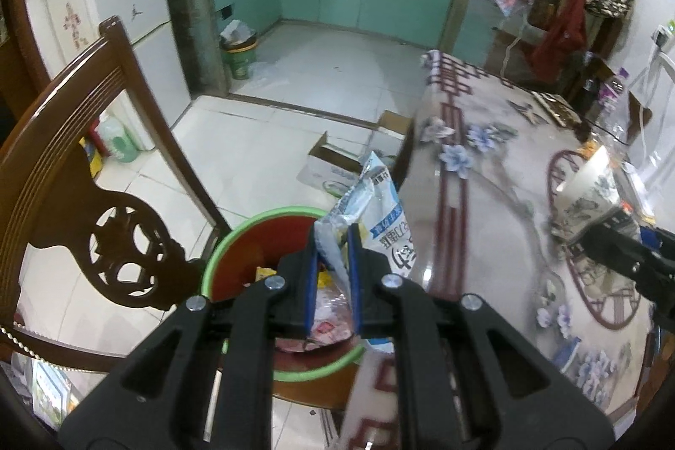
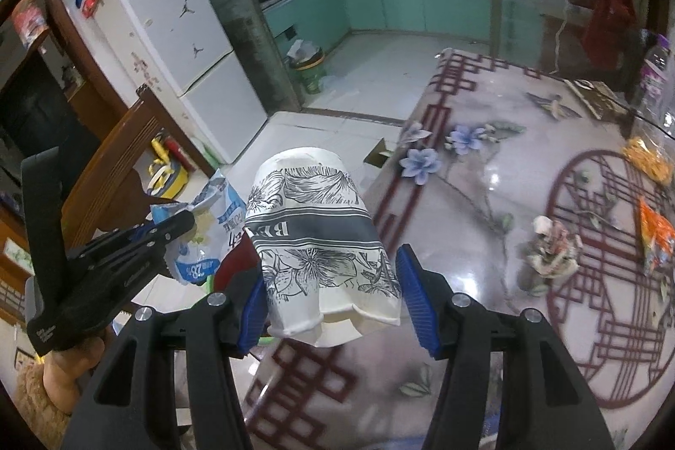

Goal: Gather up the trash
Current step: 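Lift both items and carry them over the red bin, then open both tools over the red bin to drop the bag and cup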

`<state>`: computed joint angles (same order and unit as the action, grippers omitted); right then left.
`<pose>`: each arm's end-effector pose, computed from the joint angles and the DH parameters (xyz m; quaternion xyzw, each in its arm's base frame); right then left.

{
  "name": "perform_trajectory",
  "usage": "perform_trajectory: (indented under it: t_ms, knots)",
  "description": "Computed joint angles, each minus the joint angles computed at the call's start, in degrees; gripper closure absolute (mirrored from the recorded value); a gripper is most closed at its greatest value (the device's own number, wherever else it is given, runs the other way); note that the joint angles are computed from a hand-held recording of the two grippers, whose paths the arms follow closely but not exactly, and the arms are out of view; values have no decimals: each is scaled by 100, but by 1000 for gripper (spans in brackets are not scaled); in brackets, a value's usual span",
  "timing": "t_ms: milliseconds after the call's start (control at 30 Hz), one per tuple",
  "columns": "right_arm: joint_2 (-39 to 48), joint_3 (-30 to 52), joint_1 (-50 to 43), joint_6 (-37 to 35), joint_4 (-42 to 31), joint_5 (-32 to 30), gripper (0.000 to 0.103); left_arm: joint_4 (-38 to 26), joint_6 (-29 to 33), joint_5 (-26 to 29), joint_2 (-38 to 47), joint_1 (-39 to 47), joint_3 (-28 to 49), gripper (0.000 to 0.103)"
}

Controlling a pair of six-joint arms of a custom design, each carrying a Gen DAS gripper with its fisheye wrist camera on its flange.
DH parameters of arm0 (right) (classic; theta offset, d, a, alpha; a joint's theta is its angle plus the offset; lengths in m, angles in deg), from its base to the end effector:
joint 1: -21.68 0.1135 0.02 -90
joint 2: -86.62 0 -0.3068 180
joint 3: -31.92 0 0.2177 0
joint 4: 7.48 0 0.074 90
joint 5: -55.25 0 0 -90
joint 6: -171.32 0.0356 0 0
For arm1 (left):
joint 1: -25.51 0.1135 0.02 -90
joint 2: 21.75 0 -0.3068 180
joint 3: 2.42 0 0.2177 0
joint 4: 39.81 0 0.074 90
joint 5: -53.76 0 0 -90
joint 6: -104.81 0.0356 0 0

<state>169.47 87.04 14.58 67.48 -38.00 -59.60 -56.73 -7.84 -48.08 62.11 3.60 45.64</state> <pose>0.2305 -0.0136 0.2262 -0.1140 0.9342 0.1550 0.3003 0.2158 -0.0789 0.2046 -0.0391 0.9423 -0.0301 0.3312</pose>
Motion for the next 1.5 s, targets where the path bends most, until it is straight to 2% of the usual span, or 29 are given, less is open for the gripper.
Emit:
perform_trajectory:
  t_ms: [267, 567, 900, 967, 1000, 1033, 1067, 1100, 1300, 1500]
  knots:
    - [678, 99, 914, 216, 452, 323, 48, 322, 321, 308, 401, 791, -45, 91]
    - [1530, 309, 1688, 167, 669, 566, 48, 525, 463, 469, 910, 1133, 116, 91]
    - [1975, 522, 2040, 140, 779, 653, 48, 578, 518, 432, 1113, 1357, 215, 91]
    - [2022, 545, 2042, 117, 784, 589, 45, 549, 507, 407, 1140, 1376, 235, 91]
    - [2066, 575, 2043, 62, 747, 530, 38, 556, 458, 325, 1154, 1383, 229, 83]
    - [2097, 595, 2047, 15, 716, 516, 31, 563, 392, 279, 1136, 1389, 212, 57]
    - [2042, 507, 2052, 25, 832, 567, 30, 654, 318, 298, 1062, 1424, 136, 46]
    - [1987, 449, 2034, 9, 880, 576, 30, 746, 252, 345, 946, 1457, 47, 42]
    - [1608, 269, 1569, -149, 723, 450, 30, 548, 171, 333, 579, 1285, 34, 42]
    - [1091, -58, 116, -546, 532, 305, 30, 399, -211, 259, 488, 420, 94, 42]
